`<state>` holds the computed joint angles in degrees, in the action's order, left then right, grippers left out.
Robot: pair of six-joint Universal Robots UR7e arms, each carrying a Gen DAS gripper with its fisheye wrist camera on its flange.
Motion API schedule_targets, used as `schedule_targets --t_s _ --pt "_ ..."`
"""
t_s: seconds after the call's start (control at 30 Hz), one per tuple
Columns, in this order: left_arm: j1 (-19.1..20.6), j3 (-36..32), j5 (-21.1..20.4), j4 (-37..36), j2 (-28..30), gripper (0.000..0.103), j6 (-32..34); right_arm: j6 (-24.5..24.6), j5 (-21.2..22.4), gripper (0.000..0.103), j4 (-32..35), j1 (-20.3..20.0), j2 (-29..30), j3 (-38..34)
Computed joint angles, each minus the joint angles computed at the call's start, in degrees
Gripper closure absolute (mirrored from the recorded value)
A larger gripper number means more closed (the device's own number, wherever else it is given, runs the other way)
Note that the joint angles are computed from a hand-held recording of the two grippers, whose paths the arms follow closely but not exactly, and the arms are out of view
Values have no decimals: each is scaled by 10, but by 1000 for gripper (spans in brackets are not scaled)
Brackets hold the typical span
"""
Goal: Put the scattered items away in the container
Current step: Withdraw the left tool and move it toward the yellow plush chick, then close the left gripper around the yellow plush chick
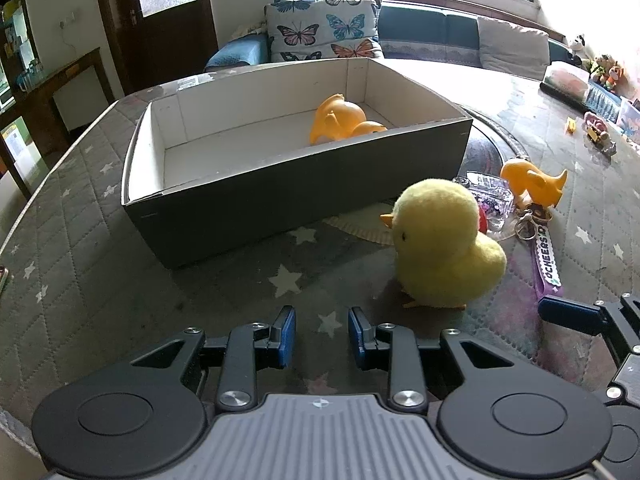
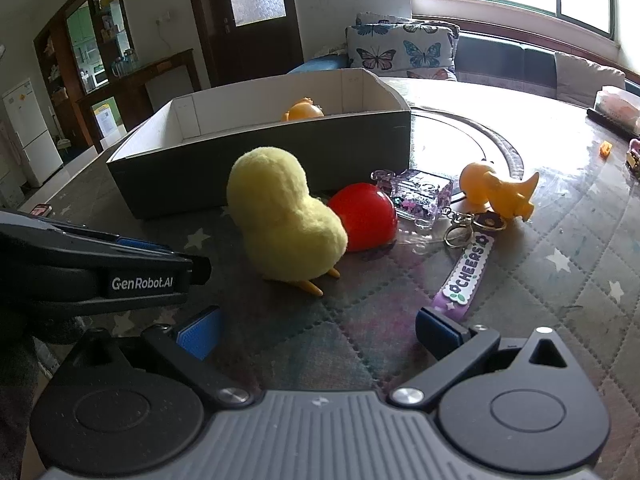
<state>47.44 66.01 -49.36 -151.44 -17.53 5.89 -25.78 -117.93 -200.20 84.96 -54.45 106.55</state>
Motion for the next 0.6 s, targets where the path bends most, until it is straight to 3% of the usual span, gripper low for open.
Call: schedule_targets --t_s 0.4,0.6 --pt "5 -4 -26 -14 -9 72 0 6 13 7 4 -5 0 -5" --pt "5 8 -79 -38 -28 72 18 9 31 10 5 -9 -3 -11"
